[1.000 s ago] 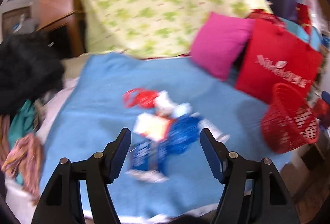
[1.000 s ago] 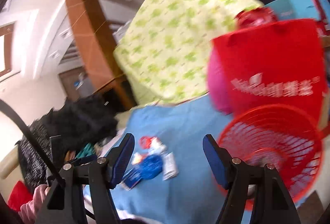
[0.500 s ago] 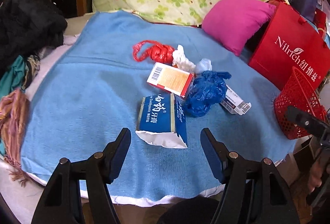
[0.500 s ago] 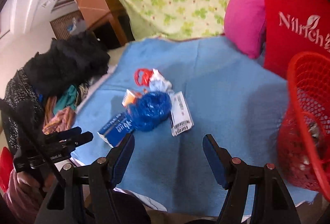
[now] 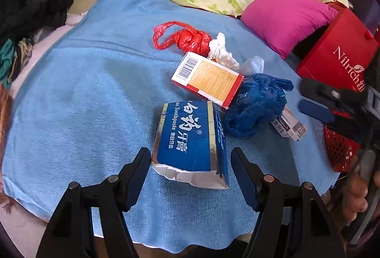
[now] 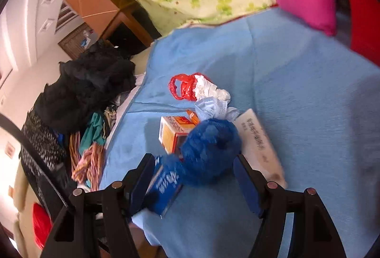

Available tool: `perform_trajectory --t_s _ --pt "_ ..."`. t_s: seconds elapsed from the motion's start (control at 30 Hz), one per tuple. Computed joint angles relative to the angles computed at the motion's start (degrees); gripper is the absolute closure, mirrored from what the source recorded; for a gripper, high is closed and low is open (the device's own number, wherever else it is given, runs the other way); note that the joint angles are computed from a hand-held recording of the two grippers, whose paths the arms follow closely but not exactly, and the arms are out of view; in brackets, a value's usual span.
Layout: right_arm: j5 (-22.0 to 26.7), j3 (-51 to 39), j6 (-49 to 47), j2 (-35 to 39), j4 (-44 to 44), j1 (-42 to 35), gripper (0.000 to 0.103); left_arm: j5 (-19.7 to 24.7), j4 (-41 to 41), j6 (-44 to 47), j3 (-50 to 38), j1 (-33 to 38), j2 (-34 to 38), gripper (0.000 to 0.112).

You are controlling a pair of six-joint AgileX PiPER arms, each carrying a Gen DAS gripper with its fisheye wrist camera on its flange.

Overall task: Collect trash
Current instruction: 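Grasp the blue toothpaste box with the left gripper while the right gripper grasps the blue plastic bag, then carry the toothpaste box and blue bag over the red mesh basket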

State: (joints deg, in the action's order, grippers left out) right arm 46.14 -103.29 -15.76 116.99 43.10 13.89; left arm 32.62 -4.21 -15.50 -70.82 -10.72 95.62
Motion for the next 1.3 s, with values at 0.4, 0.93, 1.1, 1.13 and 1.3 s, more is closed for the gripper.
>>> perform_trajectory --t_s 0.4,0.93,1.1,1.13,1.3 --pt "4.43 -15.11 15.46 11.4 -9.57 3.48 0.066 -0.1 -11.15 8.44 -1.54 2.75 4.05 0.042" --pt "-10.95 16.63 -3.82 -14.94 -0.25 0.35 0.073 -4.82 -5.62 2.39 5.74 -0.11 -2.86 0.054" --pt "-13.37 23.38 -7.43 -21.5 1.73 -1.29 0.073 -3.63 6.18 -9.01 9.3 -5.02 -9.74 0.054" --pt "-13.85 24.75 -8.09 -22.94 2.18 -1.62 0.073 -3.38 7.91 -10.64 9.1 -5.78 -10.1 0.054" --pt "-15.0 29.01 -10.27 -28.42 3.16 -2.95 0.073 2.4 26.01 -25.66 5.78 -14.41 -13.54 0.054"
